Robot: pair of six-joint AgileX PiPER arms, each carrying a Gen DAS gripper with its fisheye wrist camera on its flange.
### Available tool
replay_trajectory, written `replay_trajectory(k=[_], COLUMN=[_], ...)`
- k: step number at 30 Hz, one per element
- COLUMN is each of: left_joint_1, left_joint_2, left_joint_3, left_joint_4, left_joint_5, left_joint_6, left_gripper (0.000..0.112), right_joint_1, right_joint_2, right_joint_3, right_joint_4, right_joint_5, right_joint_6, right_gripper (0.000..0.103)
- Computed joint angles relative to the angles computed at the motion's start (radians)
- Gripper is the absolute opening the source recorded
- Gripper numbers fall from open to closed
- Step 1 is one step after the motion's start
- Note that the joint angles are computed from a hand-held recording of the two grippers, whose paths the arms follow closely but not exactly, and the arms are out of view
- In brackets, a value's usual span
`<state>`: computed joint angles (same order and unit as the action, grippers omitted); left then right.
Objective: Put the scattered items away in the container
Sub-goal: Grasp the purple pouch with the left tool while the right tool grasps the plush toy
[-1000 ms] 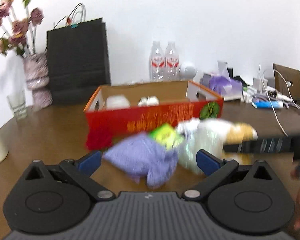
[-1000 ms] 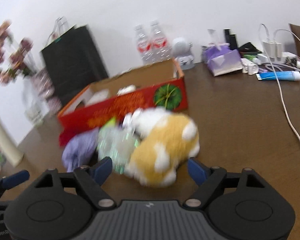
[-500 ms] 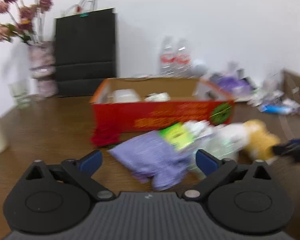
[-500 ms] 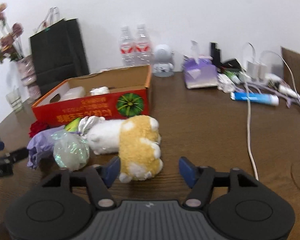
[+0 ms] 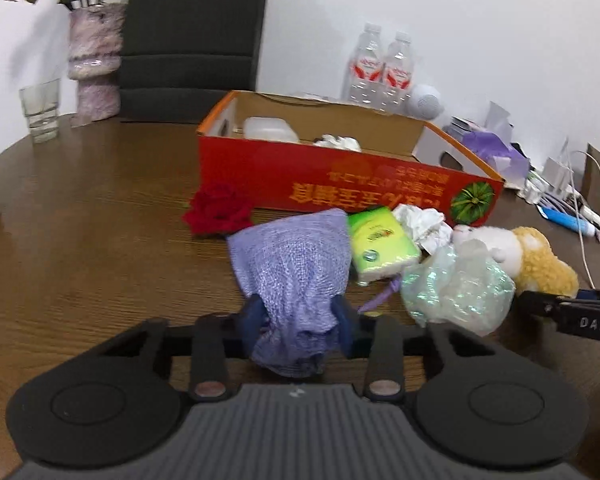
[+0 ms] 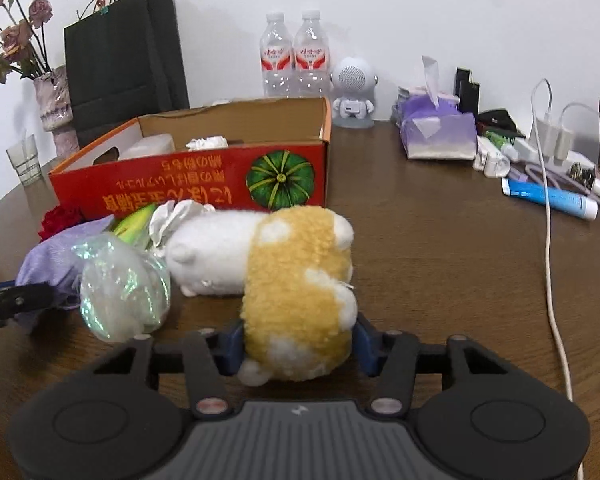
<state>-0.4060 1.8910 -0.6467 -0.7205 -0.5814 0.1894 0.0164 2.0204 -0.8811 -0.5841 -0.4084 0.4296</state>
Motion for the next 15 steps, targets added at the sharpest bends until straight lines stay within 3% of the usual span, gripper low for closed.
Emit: replay_trajectory(k=[5, 7, 11, 14, 15], left_joint_1=[-0.017, -0.067, -0.231, -0.326, -0.331], left_joint_2=[-0.056, -0.093, -0.143, -0.167, -0.171], left_joint_3=[0.095, 0.15, 0.245, 0.292, 0.3], left_joint_4=[0.007, -0.045, -0.197, -0.253, -0.251], left_joint_5=[-0.059, -0.085, -0.153, -0.187, -0.183], left_joint_6=[-0.1, -0.106, -0.031, -0.017, -0.019], left_gripper=[0.024, 0.023, 0.026, 0.046, 0.059], right_joint_1=[-0.013, -0.007, -0.013, -0.03, -0.037], right_joint_2=[-0.027, -0.051, -0.148, -0.217, -0.232], right_joint_3=[0.035, 0.054, 0.201, 0.292, 0.315], right_joint_4=[0.014, 0.032, 0.129, 0.053, 0.012], right_joint_5=[-0.024, -0.005, -0.069, -0.071, -0.073], right_joint_6=[0.0, -0.025, -0.158, -0.136, -0.116], right_gripper=[0.048, 0.047, 0.047, 0.049, 0.051])
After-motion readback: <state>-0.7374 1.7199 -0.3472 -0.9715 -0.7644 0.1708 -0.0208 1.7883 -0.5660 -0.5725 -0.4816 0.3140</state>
